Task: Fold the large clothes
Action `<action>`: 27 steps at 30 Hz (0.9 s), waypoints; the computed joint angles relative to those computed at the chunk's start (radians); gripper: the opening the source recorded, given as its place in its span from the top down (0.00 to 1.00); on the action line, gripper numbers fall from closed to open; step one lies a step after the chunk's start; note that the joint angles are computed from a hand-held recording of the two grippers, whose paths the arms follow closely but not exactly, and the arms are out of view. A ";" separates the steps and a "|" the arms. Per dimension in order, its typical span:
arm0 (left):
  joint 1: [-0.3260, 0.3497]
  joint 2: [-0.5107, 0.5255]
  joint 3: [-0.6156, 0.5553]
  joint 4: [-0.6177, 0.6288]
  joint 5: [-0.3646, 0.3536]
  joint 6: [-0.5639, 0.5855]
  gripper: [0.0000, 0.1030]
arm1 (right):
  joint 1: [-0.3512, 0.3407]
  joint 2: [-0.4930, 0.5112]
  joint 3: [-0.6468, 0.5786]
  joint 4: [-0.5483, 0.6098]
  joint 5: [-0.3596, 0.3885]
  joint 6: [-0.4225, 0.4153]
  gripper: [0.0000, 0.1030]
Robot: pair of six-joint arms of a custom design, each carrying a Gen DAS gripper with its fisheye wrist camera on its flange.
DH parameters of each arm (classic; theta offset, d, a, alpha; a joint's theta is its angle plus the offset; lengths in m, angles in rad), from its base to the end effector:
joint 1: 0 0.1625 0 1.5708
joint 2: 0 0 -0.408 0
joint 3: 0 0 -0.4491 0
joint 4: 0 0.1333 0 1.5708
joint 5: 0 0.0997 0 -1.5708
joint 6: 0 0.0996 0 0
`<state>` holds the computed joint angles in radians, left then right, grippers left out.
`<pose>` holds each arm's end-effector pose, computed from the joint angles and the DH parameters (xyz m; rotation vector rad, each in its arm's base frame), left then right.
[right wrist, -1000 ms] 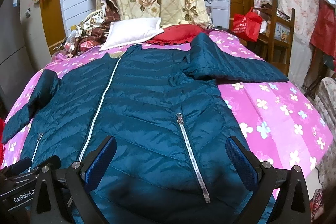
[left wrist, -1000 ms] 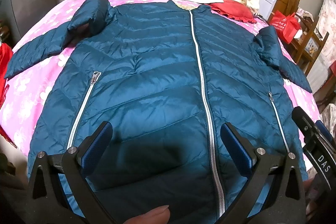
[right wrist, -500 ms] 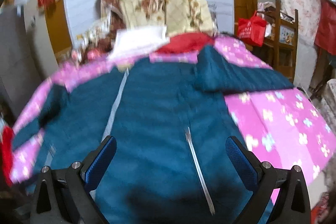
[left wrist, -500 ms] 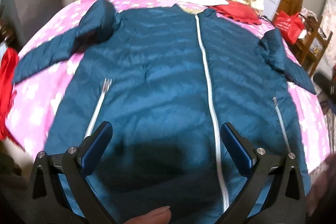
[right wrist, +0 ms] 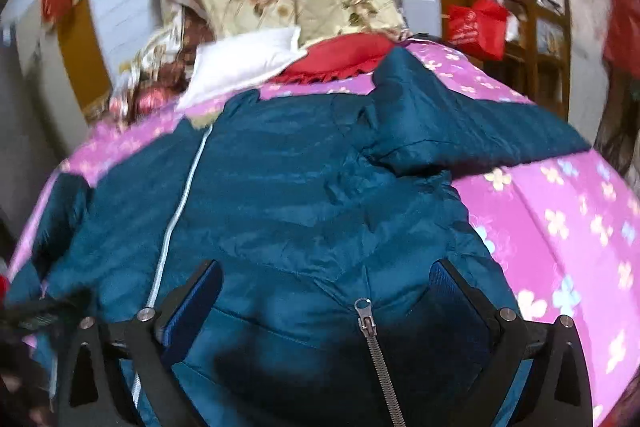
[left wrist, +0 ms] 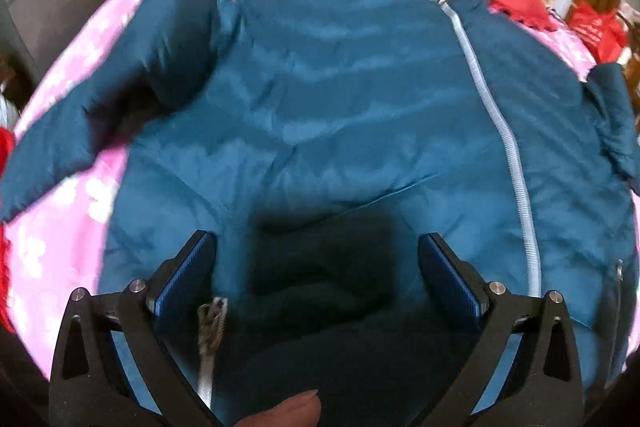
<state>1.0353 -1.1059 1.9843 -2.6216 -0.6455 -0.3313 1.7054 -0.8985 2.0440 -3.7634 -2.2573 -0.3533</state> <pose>-0.1119 -0.6058 0.1396 0.1350 2.2843 -0.6581 0.1441 -0.5415 0.1204 0.0877 -2.1644 1.1347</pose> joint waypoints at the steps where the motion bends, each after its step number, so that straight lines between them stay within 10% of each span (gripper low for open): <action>1: 0.000 0.006 0.009 -0.048 0.009 0.027 0.00 | -0.002 0.004 -0.011 0.052 -0.028 0.016 0.00; 5: -0.003 0.020 0.028 -0.117 0.032 0.066 0.00 | -0.022 0.000 -0.040 0.272 -0.059 0.099 0.00; 17: -0.031 0.043 0.060 -0.185 0.096 0.098 0.00 | -0.021 0.046 -0.061 0.255 -0.127 0.050 0.00; 27: 0.084 -0.276 0.120 -0.280 0.097 0.170 0.00 | -0.018 0.061 -0.064 0.228 -0.138 0.031 0.00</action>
